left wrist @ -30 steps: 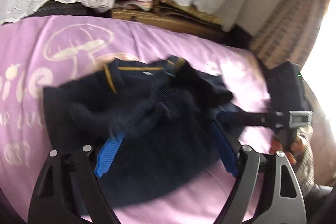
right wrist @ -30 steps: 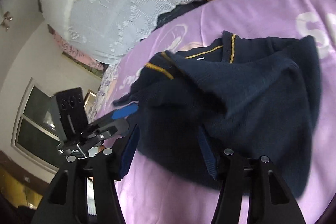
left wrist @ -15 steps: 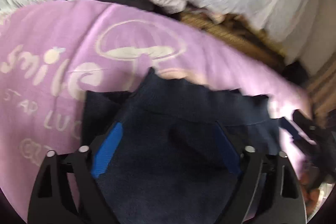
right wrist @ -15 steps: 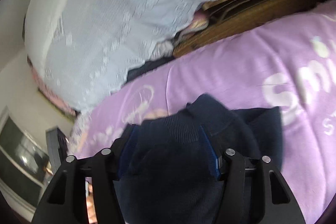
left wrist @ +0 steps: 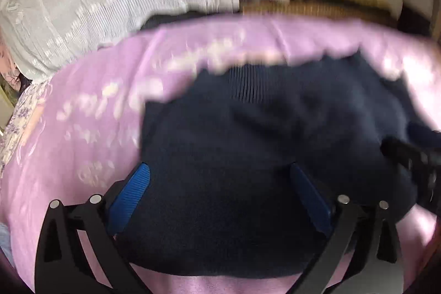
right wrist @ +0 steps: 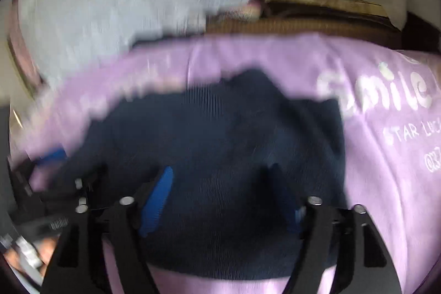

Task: Fold small clothes
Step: 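Lift the hem with both grippers and fold it over toward the collar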

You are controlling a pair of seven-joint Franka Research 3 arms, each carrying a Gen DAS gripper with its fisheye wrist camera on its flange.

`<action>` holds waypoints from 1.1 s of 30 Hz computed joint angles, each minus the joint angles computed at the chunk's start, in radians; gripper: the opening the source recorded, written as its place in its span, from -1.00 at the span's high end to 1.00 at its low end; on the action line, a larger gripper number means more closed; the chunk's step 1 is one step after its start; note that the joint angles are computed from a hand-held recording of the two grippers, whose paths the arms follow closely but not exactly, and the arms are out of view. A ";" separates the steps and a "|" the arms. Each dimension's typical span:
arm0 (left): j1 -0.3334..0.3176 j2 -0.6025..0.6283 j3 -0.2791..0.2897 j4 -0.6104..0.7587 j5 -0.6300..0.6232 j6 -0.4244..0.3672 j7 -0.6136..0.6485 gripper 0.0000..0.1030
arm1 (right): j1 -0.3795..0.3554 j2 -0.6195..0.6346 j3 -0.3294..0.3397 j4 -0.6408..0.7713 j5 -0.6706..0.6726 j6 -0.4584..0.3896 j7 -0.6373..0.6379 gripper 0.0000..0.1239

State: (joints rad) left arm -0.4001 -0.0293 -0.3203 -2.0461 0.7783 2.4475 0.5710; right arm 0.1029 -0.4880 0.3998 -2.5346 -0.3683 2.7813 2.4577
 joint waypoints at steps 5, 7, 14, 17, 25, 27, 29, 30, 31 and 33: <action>0.004 -0.065 0.000 -0.053 -0.044 0.017 -0.023 -0.90 | -0.022 -0.063 0.059 -0.006 -0.102 -0.088 0.104 -0.30; -0.004 -0.159 0.009 -0.149 -0.088 0.093 -0.030 -0.91 | 0.009 -0.130 0.056 -0.057 -0.087 -0.076 0.121 -0.45; 0.028 -0.189 0.000 -0.201 -0.231 0.109 0.022 -0.92 | 0.035 -0.093 0.032 -0.065 -0.058 -0.064 0.097 -0.56; 0.034 -0.240 0.007 -0.228 -0.272 0.193 0.034 -0.92 | -0.035 -0.171 0.076 -0.097 -0.067 0.001 0.192 -0.56; 0.053 -0.003 0.020 0.009 -0.270 0.041 -0.012 -0.92 | -0.109 0.140 0.095 0.119 -0.150 -0.060 0.154 -0.61; 0.044 0.011 -0.014 0.026 -0.074 -0.034 -0.128 -0.92 | -0.083 0.136 0.065 0.114 -0.162 -0.050 0.162 -0.61; 0.029 -0.029 -0.006 -0.008 -0.060 -0.003 -0.140 -0.91 | -0.063 0.101 0.037 0.071 -0.190 -0.002 0.194 -0.61; 0.029 -0.057 0.000 -0.041 -0.067 0.040 -0.140 -0.91 | -0.053 0.066 0.024 0.041 -0.193 0.020 0.223 -0.61; 0.028 -0.086 0.002 -0.075 -0.078 0.075 -0.135 -0.91 | -0.072 0.001 0.034 -0.003 -0.211 0.049 0.282 -0.61; 0.027 -0.122 -0.012 -0.105 -0.084 0.041 -0.122 -0.91 | -0.135 -0.106 0.093 -0.050 -0.236 0.031 0.351 -0.61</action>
